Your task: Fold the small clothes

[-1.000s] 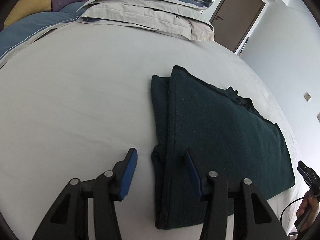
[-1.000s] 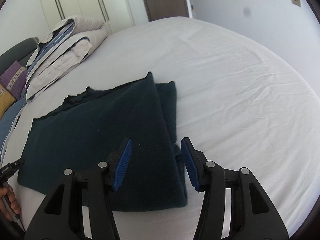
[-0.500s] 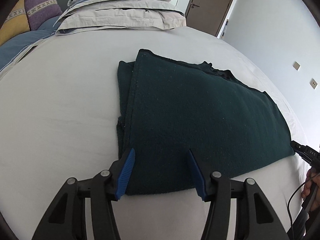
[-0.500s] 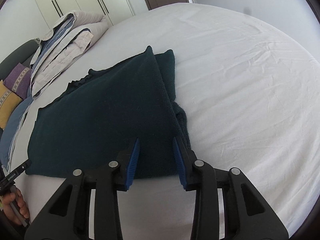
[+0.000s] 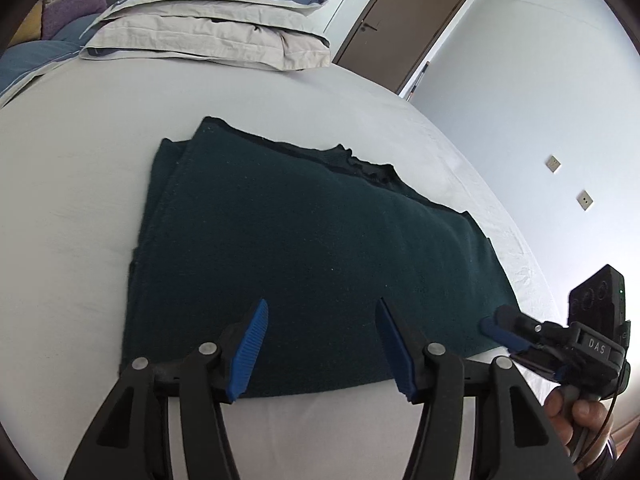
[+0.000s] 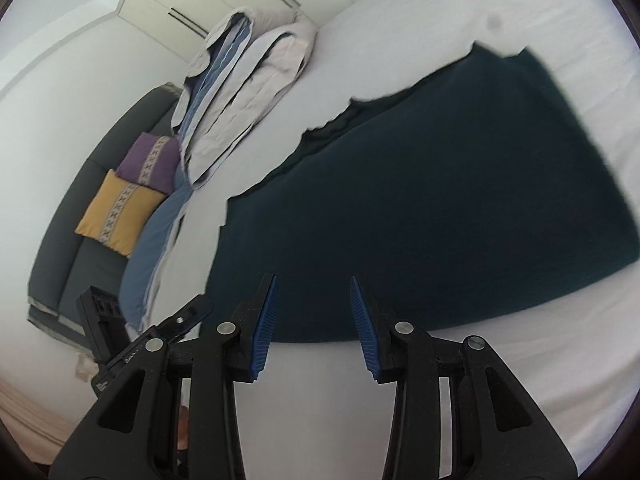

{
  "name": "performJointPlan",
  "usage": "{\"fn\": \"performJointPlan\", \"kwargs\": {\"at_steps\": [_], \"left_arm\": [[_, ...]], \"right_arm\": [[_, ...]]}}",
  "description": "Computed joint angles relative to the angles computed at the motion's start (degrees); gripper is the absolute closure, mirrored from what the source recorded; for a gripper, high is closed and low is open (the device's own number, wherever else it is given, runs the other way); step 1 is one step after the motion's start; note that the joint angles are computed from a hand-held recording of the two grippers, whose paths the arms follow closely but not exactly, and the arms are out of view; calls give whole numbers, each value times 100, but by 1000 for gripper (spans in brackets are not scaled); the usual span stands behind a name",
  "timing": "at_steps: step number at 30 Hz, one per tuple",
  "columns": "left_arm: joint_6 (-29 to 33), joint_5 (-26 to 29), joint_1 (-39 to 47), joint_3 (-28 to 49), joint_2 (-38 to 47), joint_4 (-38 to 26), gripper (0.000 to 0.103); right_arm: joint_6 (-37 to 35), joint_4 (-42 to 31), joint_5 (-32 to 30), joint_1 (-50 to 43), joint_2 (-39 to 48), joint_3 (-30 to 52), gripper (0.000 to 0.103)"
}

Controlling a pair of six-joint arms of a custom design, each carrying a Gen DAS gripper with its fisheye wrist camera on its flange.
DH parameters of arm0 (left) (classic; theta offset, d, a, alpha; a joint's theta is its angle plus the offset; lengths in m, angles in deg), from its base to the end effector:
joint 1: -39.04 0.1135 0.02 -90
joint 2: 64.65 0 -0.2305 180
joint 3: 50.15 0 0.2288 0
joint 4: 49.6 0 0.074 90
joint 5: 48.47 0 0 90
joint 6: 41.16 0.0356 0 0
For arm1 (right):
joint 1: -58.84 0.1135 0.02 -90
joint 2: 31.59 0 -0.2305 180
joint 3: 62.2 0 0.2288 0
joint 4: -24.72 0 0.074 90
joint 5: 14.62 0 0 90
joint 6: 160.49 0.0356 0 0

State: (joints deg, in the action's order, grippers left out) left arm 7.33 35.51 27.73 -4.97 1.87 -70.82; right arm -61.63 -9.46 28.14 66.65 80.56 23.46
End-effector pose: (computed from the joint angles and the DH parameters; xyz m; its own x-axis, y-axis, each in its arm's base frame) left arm 0.2183 -0.0398 0.1677 -0.5757 -0.5570 -0.5986 -0.3502 0.8295 -0.4350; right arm 0.3529 0.0748 0.1393 -0.9225 -0.0210 -0.3854 -0.3102 0.6346 0.7079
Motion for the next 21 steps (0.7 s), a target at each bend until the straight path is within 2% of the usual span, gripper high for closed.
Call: {"fn": "performJointPlan", "kwargs": {"at_steps": [3,6,10,15,17,19,20,21], "left_arm": [[-44,510,247,-26,691,451,44],[80,551,335,-391,530,737,52],[145,834,738,-929,-243,643,57],[145,1434,1550,-1819,-1726,341,57],[137,1703,1894,-2007,-2441,-116,57],[106,1811,2125,-2043,-3357,-909,55],[147,1942,2345,-2042,-3812,-1269,43],[167,1926,2483,-2023,-4251,-1659,36]], "right_arm": [[343,93,26,463,717,230,67],[675,719,-197,309,813,-77,71],[596,971,-200,-547,673,-311,71],[600,1091,-331,-2089,617,-320,71],[621,1031,-257,-2451,458,-328,68],[623,1185,-215,-2699,53,-661,68],[559,1197,-227,-2759,-142,-805,61],[495,1212,-177,-2745,-331,-958,60]]}}
